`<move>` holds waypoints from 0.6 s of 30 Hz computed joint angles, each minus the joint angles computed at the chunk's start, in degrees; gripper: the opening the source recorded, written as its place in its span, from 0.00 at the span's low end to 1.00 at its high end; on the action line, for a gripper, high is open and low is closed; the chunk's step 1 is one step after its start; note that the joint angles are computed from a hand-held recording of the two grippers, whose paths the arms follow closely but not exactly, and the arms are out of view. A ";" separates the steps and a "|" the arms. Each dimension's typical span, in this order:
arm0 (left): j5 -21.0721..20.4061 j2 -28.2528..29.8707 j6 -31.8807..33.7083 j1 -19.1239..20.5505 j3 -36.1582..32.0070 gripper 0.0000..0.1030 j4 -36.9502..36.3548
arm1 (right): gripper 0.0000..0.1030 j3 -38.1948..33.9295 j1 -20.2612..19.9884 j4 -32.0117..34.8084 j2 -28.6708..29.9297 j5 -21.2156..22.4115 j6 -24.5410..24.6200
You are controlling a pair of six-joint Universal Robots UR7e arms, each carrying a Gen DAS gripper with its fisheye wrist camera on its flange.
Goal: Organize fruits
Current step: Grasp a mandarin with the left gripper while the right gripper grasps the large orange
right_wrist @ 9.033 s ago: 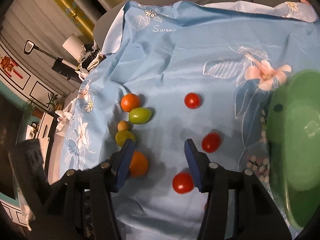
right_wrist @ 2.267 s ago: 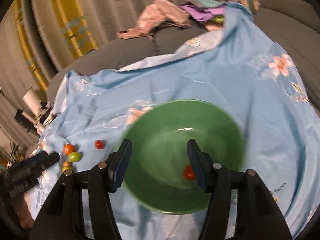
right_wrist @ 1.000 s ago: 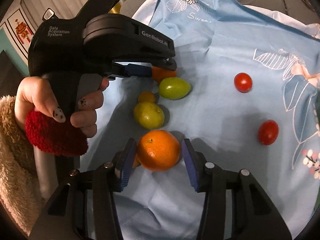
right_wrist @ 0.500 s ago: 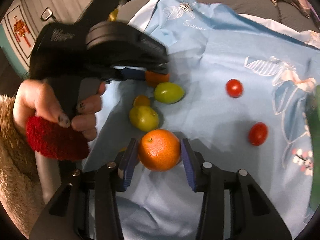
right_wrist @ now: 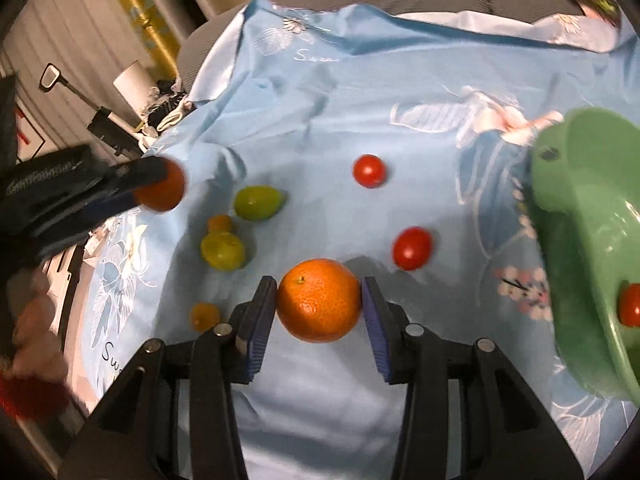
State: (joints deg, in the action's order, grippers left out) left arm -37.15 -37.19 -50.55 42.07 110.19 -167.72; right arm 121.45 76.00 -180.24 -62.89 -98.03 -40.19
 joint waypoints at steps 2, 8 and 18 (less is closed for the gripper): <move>-0.47 0.27 -1.40 -0.98 1.36 0.36 -2.41 | 0.42 0.46 0.12 -1.32 -0.17 -1.66 -0.17; -0.12 1.13 -5.56 -4.60 5.12 0.36 -4.93 | 0.43 -0.65 -0.20 -0.57 0.21 -4.11 0.56; 2.47 3.15 -1.56 -6.20 5.90 0.36 -6.84 | 0.44 -0.81 -0.78 -1.17 0.75 -3.57 0.45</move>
State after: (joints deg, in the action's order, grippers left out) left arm -34.68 -34.03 -52.11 35.86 116.09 -174.56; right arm 120.64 75.22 -181.41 -62.14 -101.59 -39.74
